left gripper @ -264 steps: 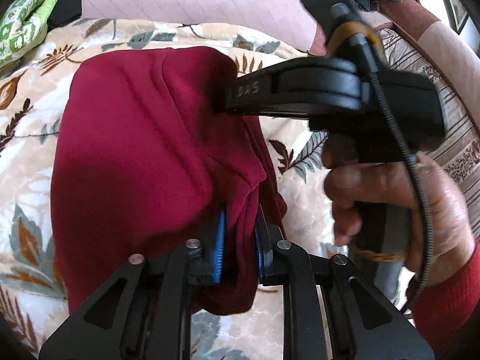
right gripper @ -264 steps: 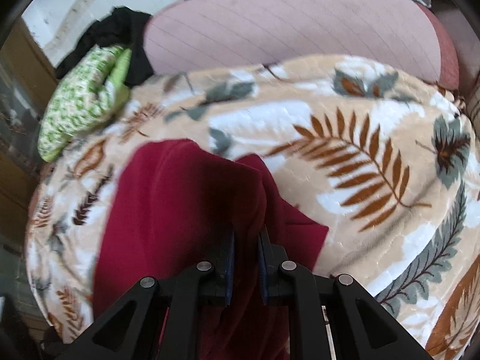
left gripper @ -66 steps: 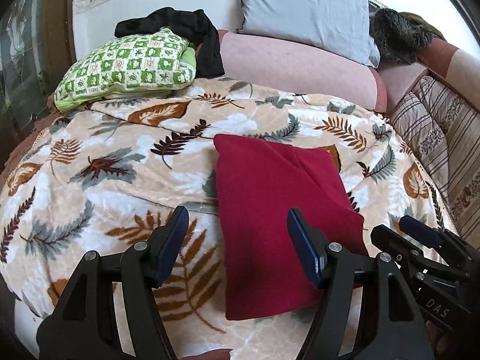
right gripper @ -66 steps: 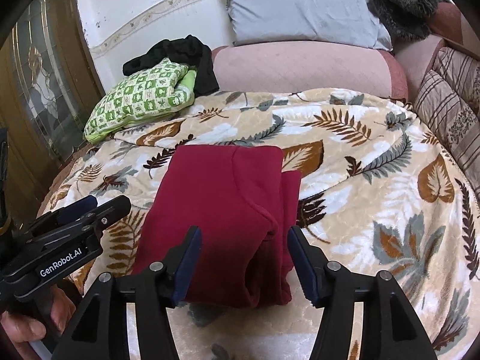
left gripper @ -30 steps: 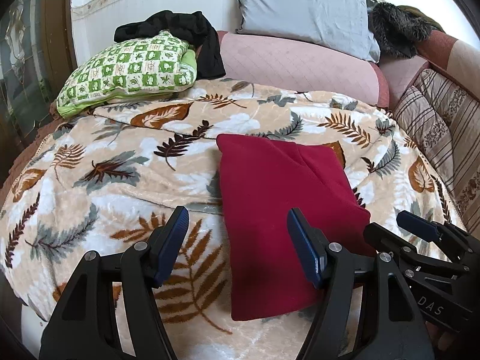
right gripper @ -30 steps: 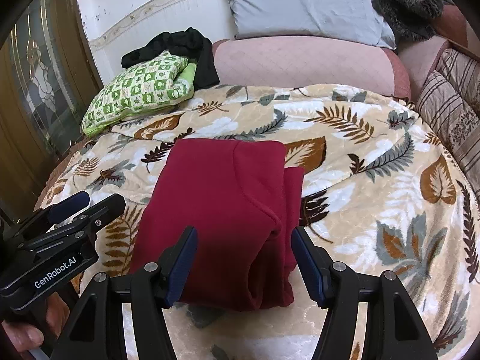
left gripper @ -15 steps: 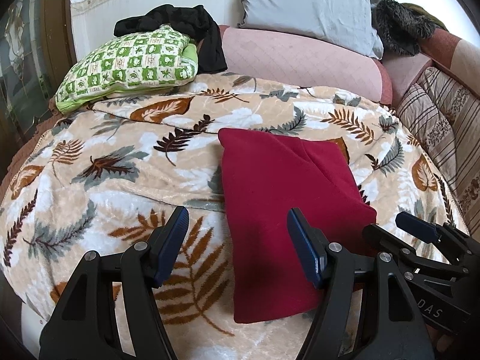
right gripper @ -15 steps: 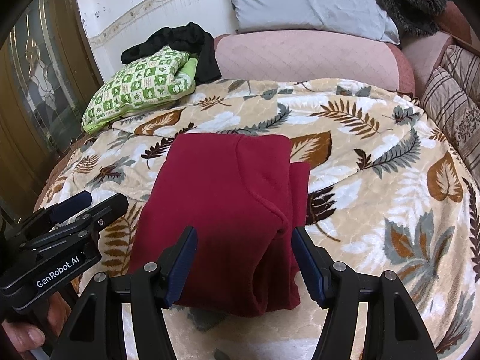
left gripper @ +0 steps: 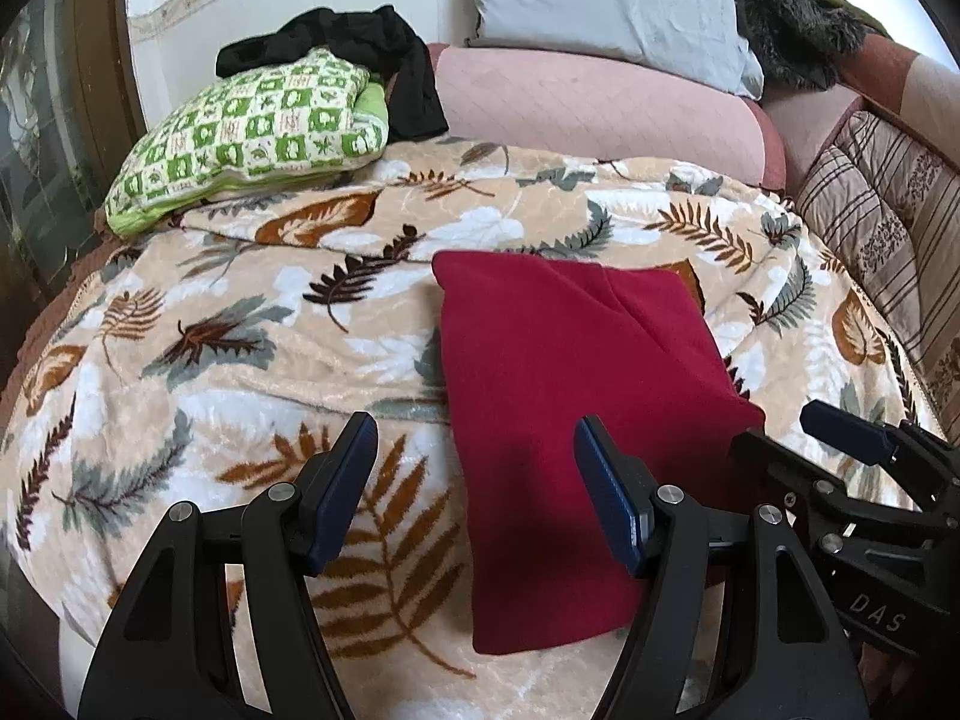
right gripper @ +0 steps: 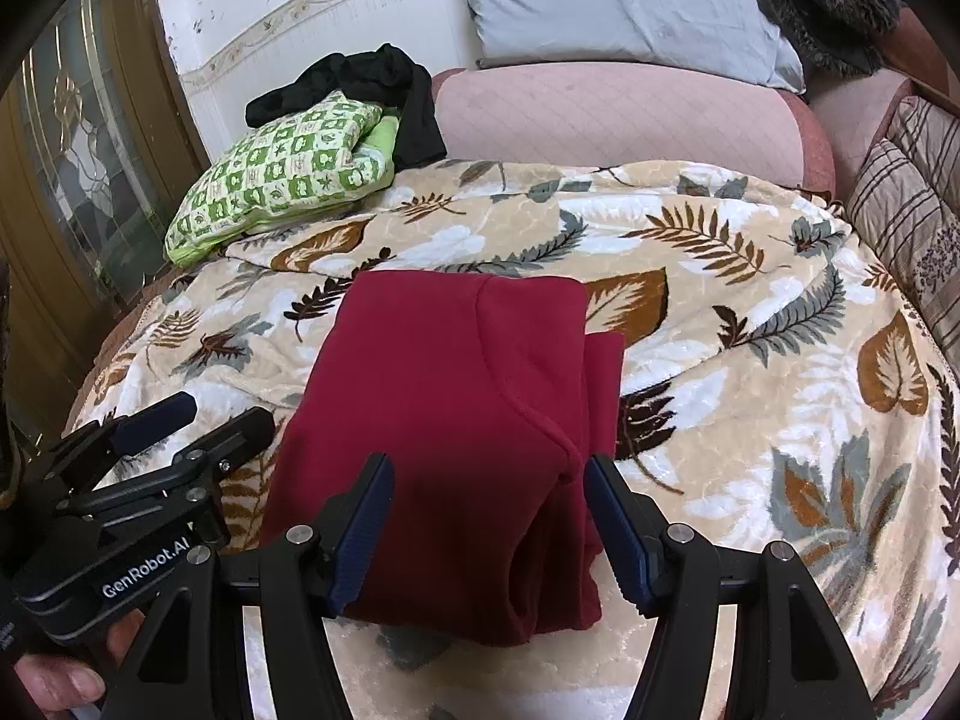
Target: Fold small clothes
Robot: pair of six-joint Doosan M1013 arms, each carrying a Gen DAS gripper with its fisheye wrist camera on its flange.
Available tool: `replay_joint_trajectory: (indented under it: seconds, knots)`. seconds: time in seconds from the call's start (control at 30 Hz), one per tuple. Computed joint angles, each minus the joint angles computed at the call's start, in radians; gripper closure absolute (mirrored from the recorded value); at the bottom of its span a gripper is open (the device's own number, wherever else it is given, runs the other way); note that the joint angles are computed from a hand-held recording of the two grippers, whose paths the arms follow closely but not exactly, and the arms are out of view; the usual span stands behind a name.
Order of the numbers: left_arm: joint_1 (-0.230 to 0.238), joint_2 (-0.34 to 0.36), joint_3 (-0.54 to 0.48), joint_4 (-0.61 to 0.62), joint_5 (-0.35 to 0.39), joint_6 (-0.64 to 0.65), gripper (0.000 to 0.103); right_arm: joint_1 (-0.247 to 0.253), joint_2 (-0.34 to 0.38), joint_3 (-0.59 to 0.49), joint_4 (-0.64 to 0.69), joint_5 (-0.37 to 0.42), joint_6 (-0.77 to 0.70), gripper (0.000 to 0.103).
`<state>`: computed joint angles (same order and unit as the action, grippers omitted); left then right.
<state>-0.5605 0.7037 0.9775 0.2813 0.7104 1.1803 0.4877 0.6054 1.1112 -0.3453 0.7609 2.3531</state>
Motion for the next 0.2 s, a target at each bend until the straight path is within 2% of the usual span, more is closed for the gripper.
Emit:
replay_joint_trajectory:
  seconds: [0.1,0.2]
  knots:
    - [0.004,-0.004,0.008,-0.002,-0.028,-0.004,0.035,0.0,0.003,-0.004,0.006,0.003,-0.009,0.039]
    - [0.007,-0.001,0.001,-0.005,-0.022,-0.002,0.035,0.001,0.006,-0.007,0.007,0.004,-0.01,0.039]
